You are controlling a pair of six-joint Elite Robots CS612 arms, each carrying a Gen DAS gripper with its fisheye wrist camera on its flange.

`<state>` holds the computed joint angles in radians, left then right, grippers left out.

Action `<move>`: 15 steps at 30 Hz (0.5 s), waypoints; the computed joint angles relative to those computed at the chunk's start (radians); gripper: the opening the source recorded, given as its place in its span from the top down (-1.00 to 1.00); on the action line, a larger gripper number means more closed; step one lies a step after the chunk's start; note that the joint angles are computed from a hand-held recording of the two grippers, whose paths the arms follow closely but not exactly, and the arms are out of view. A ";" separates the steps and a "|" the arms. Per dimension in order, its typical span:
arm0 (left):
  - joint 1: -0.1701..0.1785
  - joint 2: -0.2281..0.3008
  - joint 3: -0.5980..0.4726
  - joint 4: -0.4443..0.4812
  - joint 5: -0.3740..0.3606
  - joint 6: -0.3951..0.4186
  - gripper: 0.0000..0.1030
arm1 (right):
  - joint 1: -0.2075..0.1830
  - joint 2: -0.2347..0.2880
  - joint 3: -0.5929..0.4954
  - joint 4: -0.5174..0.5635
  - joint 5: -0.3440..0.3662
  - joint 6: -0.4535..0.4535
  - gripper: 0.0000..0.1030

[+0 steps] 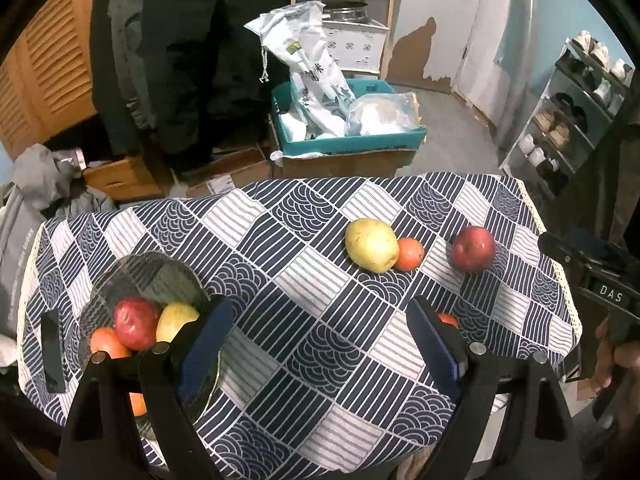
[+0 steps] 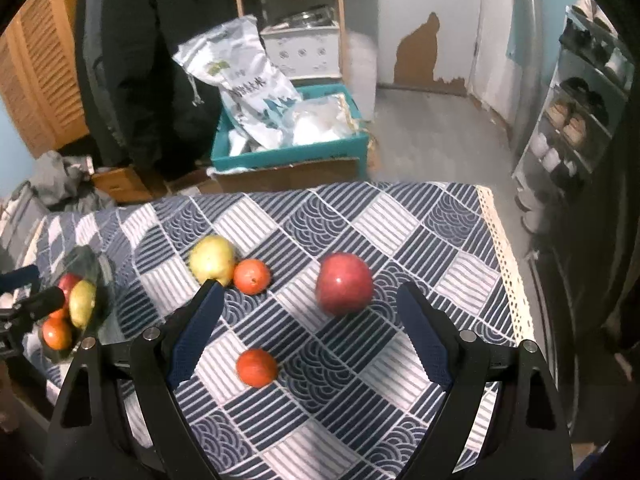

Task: Organize fruits
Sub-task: 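Withdraw both tools from the bowl back toward the remaining fruits, then grasp the red apple with the right tool while the left tool grasps the yellow pear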

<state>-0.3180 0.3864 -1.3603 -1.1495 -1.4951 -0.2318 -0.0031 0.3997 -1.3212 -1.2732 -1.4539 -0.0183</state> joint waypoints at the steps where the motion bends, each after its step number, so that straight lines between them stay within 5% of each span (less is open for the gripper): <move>1: -0.001 -0.003 0.009 -0.005 0.001 0.001 -0.74 | 0.000 -0.002 0.007 0.001 -0.004 -0.002 -0.71; 15: 0.006 -0.057 0.168 -0.041 -0.065 -0.034 -0.74 | -0.004 -0.088 0.189 0.051 -0.023 -0.050 -0.71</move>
